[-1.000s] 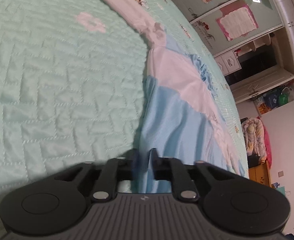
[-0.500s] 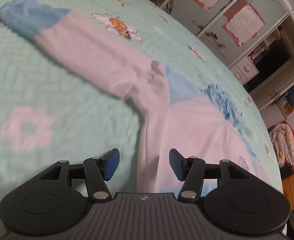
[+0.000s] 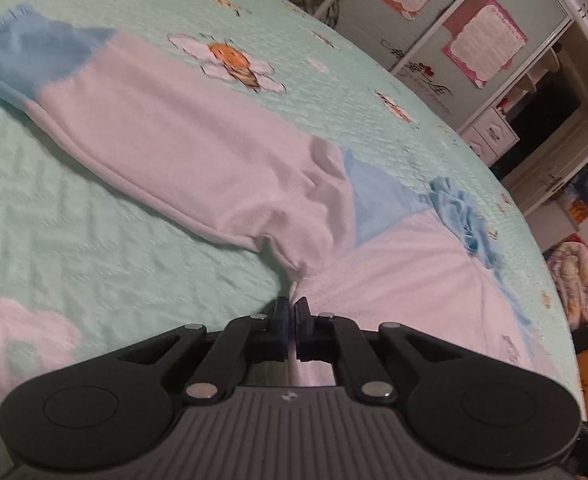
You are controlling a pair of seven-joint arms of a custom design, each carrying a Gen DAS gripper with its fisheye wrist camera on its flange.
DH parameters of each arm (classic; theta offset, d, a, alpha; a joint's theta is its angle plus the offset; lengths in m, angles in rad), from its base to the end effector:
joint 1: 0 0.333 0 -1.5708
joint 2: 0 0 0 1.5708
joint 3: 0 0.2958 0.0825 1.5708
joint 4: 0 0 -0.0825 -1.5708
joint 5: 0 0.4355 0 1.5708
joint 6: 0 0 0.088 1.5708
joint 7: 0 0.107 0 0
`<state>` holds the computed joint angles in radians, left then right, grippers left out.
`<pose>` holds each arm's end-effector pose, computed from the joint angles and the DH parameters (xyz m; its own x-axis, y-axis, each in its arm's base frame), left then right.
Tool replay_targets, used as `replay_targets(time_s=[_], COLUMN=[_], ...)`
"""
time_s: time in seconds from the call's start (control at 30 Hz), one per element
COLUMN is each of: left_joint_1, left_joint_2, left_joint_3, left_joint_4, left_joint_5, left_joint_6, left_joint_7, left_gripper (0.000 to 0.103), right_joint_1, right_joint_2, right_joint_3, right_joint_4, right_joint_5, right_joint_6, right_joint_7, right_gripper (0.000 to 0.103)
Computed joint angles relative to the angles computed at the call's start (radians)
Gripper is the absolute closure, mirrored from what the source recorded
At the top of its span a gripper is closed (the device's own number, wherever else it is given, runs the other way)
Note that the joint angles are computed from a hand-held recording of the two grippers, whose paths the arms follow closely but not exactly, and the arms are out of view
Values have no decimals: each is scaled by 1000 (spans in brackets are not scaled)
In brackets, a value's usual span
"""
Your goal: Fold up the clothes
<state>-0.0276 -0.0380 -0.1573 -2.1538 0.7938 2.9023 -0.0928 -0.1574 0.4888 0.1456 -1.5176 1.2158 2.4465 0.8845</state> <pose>0.5965 -0.1558 0.4473 0.4626 -0.7251 0.5101 -0.4509 -0.6878 -0.5689 0.7662 -0.0250 0.3910 0.1167 -0.6812 -0.7228 -0.7738 0.3938 -0.4961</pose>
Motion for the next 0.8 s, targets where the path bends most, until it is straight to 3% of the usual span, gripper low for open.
replay_targets(time_s=[0.13, 0.3, 0.4, 0.5, 0.53, 0.57, 0.63, 0.7, 0.8], left_joint_1=[-6, -2, -3, 6, 14, 17, 19, -3, -32], left_joint_2=[8, -3, -43, -102, -119, -128, -140, -126, -104], left_joint_3=[-3, 3, -11, -44, -58, -67, -81, -72, -82], left_joint_4=[16, -5, -34, -70, -81, -86, -95, -96, -76], left_joint_5=[19, 70, 77, 112, 145, 158, 165, 71, -16], left_joint_6=[-33, 0, -26, -70, -66, -60, -44, -20, -99], left_joint_7=[30, -50, -57, -100, -128, -129, -116, -9, 158], left_gripper=[98, 95, 92, 70, 61, 60, 57, 56, 63], right_joint_1=[-25, -44, -48, -39, -33, -25, -8, 3, 26], right_joint_2=[21, 31, -15, -106, -147, -190, -271, -330, -376], right_joint_3=[8, 13, 2, -19, -25, -33, -50, -68, -101], right_joint_4=[12, 20, -34, -139, -185, -232, -317, -377, -420], right_joint_5=[47, 73, 85, 110, 132, 156, 193, 217, 188], right_joint_6=[-13, -54, -51, -21, -1, 10, 4, -76, -253], right_joint_7=[-26, -43, -46, -68, -99, -141, -224, -283, -321], right_gripper=[103, 102, 100, 88, 78, 70, 70, 70, 70])
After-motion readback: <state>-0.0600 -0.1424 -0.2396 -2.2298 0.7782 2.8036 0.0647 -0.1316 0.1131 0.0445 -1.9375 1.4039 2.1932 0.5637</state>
